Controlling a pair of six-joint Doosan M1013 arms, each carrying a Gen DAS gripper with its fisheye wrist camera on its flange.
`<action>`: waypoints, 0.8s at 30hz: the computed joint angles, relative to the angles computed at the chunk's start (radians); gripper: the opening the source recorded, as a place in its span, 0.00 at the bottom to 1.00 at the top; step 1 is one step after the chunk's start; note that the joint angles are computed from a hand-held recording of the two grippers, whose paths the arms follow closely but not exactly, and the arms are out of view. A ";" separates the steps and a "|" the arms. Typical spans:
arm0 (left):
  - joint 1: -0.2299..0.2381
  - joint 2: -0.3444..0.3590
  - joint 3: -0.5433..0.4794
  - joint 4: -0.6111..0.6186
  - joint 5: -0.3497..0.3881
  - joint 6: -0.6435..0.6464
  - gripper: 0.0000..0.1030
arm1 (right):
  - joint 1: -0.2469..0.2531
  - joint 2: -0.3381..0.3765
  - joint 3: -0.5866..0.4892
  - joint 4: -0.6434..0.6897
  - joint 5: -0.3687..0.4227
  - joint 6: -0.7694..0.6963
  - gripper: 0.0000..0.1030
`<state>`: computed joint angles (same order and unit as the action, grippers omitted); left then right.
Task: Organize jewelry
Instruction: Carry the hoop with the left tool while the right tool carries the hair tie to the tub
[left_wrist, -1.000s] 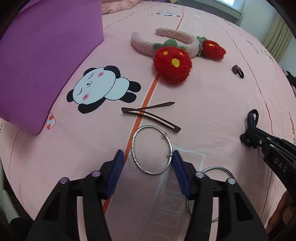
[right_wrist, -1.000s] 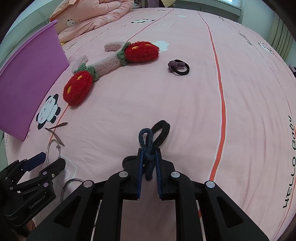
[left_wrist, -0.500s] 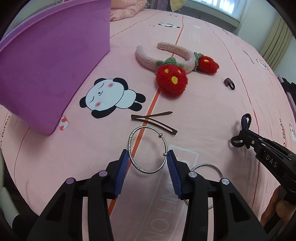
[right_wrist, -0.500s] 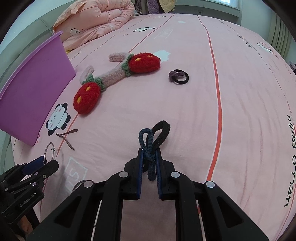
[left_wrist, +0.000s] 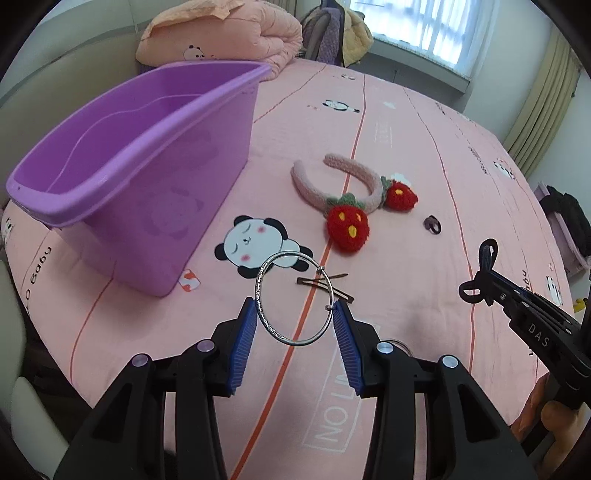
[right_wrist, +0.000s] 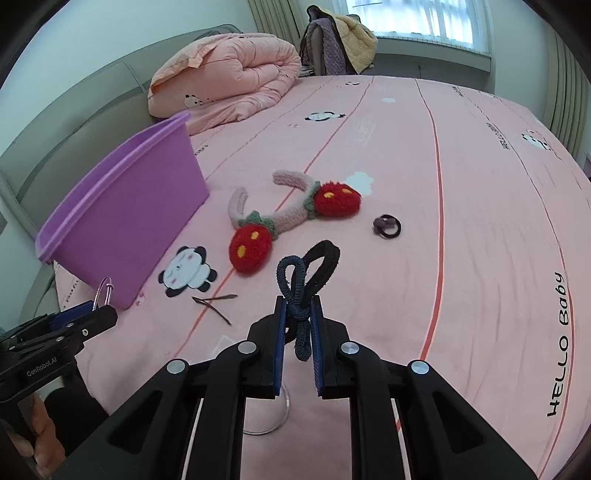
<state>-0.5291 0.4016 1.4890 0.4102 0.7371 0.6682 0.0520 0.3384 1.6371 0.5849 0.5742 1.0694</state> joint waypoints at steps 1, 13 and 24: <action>0.005 -0.009 0.001 0.010 0.000 -0.002 0.40 | 0.000 -0.005 -0.005 0.031 0.011 -0.013 0.12; 0.093 -0.081 -0.010 0.151 0.042 -0.060 0.41 | 0.096 0.024 -0.204 0.153 0.108 -0.110 0.12; 0.218 -0.043 -0.061 0.072 0.081 -0.005 0.41 | 0.230 0.216 -0.538 0.003 0.300 -0.003 0.12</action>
